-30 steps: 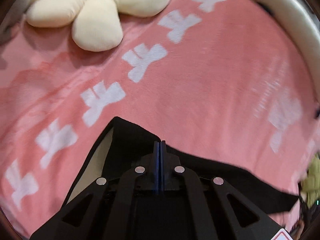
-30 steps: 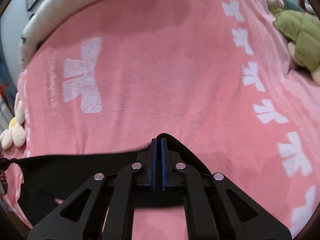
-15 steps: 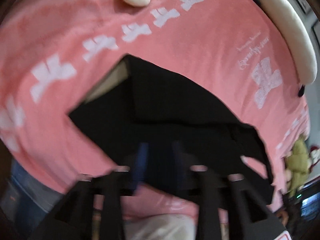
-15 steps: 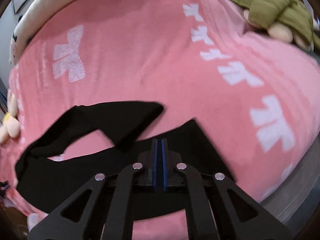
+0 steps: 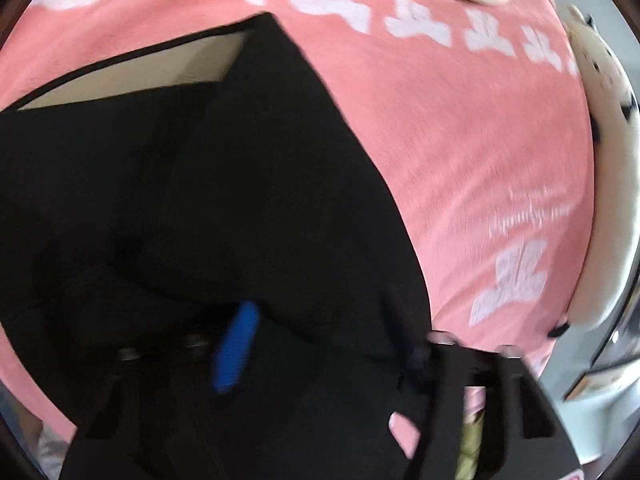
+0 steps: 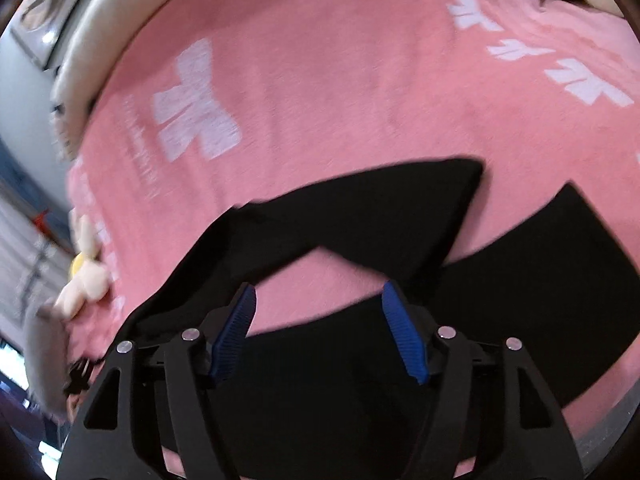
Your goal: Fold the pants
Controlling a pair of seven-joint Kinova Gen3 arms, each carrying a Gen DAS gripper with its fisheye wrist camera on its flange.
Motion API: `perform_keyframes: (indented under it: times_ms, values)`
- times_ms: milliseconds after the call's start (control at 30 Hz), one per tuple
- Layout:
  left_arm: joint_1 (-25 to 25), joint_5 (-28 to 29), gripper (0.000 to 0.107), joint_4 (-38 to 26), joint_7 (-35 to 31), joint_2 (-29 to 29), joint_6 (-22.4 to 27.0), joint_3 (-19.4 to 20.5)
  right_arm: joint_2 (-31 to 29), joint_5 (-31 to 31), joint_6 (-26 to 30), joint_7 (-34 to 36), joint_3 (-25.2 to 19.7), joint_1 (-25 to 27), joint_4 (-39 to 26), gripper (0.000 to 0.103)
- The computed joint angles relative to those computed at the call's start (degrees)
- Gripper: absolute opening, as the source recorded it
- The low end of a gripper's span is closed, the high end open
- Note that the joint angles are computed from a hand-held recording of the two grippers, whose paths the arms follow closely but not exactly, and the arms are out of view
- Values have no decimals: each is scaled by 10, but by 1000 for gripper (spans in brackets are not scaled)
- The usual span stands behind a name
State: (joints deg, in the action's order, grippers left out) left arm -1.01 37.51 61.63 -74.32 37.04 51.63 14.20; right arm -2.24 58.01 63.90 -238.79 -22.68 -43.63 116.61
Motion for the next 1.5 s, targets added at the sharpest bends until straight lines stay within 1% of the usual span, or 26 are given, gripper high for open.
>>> perform_keyframes:
  times_ms: [33,100,167,200,233,267,367,467,533,600,667,767,833,867,900,933,967,1000,1033,1100,1200,1267,1333,1400,1467,1500]
  values:
    - [3,-9,11,-9,2,1,7,-5,5,-23,23,18,-5,13,-13,70]
    - [-3,-18,9,-16,-23,-1,12,-2,11,-64,53,53,13,21,-26,74]
    - [1,-32,7,-27,-37,-2,22,-6,20,-99,46,99,40,33,-33,72]
    - [4,-37,6,-30,-42,-3,22,-7,27,-106,29,120,54,40,-33,53]
    - [12,-48,6,-39,-44,-4,24,-12,30,-103,5,132,59,50,-31,24]
    - [18,-55,5,-44,-45,-5,23,-15,30,-97,-10,135,61,59,-28,7]
    - [12,-55,5,-68,-64,-14,28,-7,-3,-50,-1,146,9,107,-38,8]
    - [-4,-50,5,-98,-89,-27,62,-2,-54,-29,68,215,-70,151,-76,8]
    - [-9,-56,5,-106,-96,-39,86,-9,-77,-33,114,261,-101,154,-97,8]
    - [-3,-83,5,-106,-104,-48,100,-20,-81,-72,161,300,-89,121,-110,8]
    - [5,-121,6,-82,-117,-56,105,-40,-79,-119,180,303,-47,68,-88,10]
    - [30,-175,7,-72,-119,-35,141,-67,-67,-188,156,246,25,-3,-29,13]
    - [34,-180,11,-43,-118,-34,139,-74,-52,-204,175,199,36,-41,-21,17]
    - [25,-169,12,-24,-117,-41,127,-67,-41,-198,198,176,25,-53,-27,20]
    - [8,-149,15,2,-121,-54,111,-57,-29,-192,222,153,4,-54,-35,34]
    - [2,-136,26,17,-125,-66,102,-57,-17,-188,245,138,-22,-44,-48,49]
    - [3,-123,37,32,-134,-77,90,-68,-4,-182,268,132,-49,-34,-62,52]
    - [5,-114,62,51,-142,-91,75,-79,7,-173,292,131,-75,-29,-77,53]
    - [1,-109,71,76,-142,-109,52,-80,20,-164,312,127,-96,-26,-90,53]
    - [-33,-72,71,124,-158,-133,14,-49,38,-134,325,98,-119,-39,-110,54]
    - [-89,-2,75,157,-172,-123,5,17,76,-72,278,74,-152,-35,-127,54]
    - [-80,39,75,152,-182,-102,16,18,102,-40,232,75,-153,-36,-138,53]
    - [-51,73,74,150,-184,-88,23,-7,137,-10,185,79,-157,-29,-158,53]
    - [-42,91,73,154,-196,-80,2,-4,167,7,144,83,-130,-48,-179,53]
    - [-29,102,56,155,-203,-77,-21,-14,182,30,98,63,-113,-58,-182,53]
    - [-25,94,21,147,-199,-71,-19,-15,189,40,75,51,-99,-65,-184,53]
